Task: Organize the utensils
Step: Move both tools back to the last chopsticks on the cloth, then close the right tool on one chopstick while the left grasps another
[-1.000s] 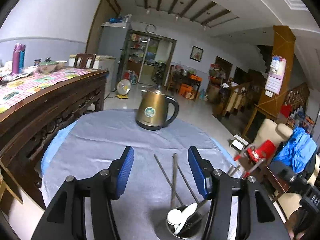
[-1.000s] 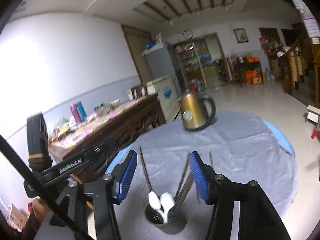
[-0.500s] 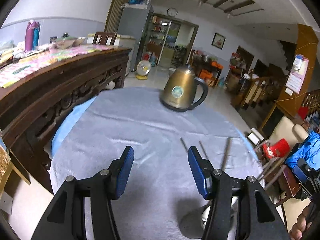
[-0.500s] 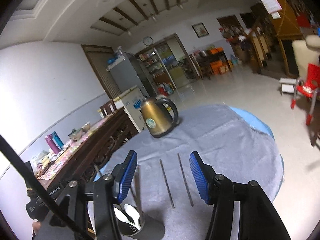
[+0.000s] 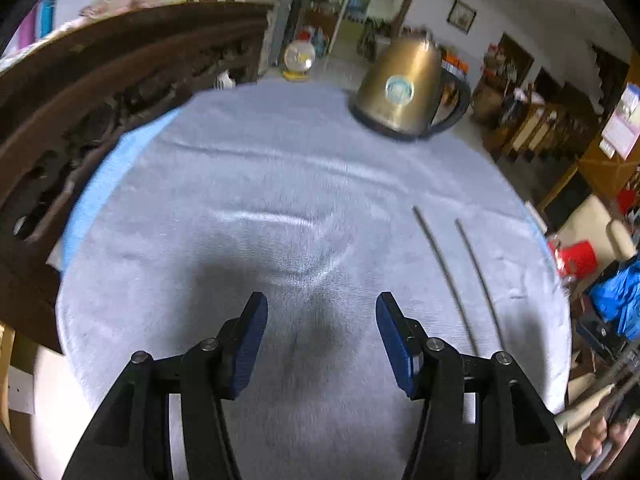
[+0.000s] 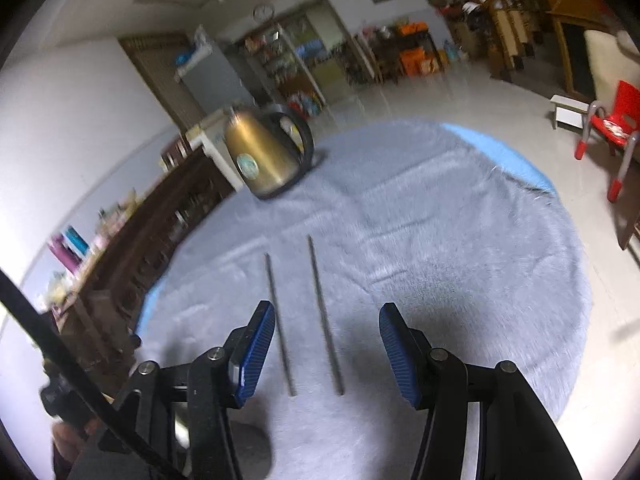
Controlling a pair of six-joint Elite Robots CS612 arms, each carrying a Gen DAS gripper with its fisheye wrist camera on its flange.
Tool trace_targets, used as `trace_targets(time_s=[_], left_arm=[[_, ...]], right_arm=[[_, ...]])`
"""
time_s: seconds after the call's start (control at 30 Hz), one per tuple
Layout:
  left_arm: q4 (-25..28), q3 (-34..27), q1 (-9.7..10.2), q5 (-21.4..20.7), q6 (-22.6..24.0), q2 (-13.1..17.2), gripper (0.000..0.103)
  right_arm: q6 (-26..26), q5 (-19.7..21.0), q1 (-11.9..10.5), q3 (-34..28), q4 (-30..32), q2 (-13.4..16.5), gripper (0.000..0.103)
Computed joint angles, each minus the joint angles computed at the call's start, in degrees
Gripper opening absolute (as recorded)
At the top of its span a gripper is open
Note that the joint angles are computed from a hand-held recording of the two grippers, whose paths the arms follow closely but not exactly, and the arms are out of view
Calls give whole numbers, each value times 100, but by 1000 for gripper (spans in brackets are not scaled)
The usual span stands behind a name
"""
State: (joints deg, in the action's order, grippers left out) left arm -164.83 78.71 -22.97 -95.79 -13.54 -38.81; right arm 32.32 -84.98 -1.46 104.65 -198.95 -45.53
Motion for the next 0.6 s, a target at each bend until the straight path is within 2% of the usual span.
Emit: trace_targets(time_s=[0.17,0.33,0.53,0.57,0.6], left_arm=[[710,-657,-17,-116,224,335,57],[1256,-1271,-58,-301,438,620,57],[2138,-2113,-102,-490,620,985,57],[2232,-2218,-104,-540,640,1029,57],[2310,-2301,-111,-567,658,1061,57]], right_arm=[[-533,347,-113,-816,1100,402,58],[-1096,701,-138,-1986,2382,907,58],[-1716,594,1,-3256,3686,1411,57],[-1807,516,28,-3465,3955,1495,54],[-1898,465,51,-3648,4229,1569,47]])
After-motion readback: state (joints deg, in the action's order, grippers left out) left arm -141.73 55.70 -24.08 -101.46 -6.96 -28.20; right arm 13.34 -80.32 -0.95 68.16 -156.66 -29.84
